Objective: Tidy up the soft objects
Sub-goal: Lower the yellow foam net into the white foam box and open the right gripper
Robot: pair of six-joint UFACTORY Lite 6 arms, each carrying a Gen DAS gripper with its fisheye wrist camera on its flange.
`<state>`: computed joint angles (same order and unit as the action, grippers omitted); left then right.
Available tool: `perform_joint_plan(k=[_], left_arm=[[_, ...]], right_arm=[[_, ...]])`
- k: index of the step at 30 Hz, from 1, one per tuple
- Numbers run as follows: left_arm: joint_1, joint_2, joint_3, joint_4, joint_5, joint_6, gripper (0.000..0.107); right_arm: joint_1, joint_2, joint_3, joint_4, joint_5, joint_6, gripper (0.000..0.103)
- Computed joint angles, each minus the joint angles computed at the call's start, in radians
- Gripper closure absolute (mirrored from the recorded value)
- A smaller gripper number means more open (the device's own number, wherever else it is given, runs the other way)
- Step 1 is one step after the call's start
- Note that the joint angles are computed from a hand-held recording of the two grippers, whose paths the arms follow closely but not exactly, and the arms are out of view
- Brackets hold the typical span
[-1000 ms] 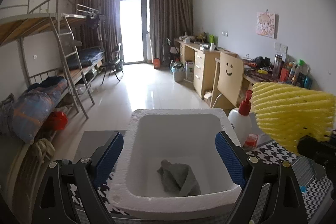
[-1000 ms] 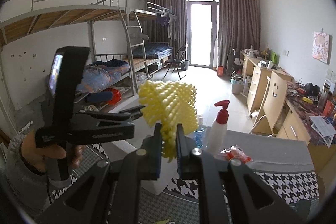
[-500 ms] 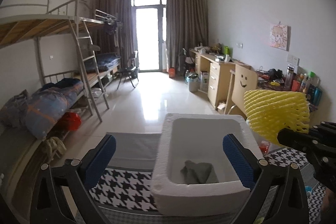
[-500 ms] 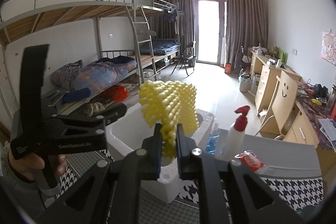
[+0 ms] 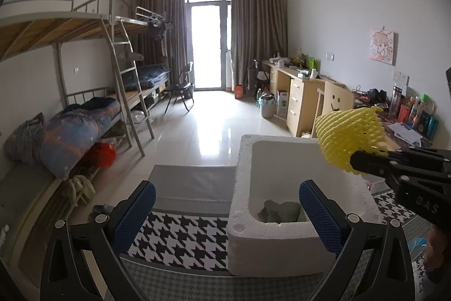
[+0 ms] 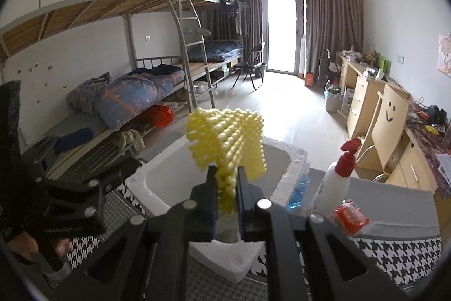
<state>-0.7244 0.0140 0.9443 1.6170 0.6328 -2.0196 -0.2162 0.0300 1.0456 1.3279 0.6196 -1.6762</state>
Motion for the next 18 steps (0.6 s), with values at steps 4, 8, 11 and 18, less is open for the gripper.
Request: perform_joint_plan(k=[4,8,11,18], left_arm=[[-0.008,-0.019,-0.021,-0.004,0.006,-0.008,0.005],[-0.012,-0.023,-0.029,-0.004,0.019,-0.013,0.005],[-0.006,-0.03,-0.043,-0.003,0.017,-0.022,0.005],[0.016,-0.043,-0.077,0.011,0.002,-0.051,0.005]], right_arm=[[0.013,0.058,0.053,-0.037,0.011,0.053,0.088],[0.05,0.087,0.08,-0.054,-0.032,0.074,0.088],[0.068,0.109,0.091,-0.062,-0.057,0.085,0.088],[0.073,0.198,0.165,-0.138,-0.041,0.169,0.088]])
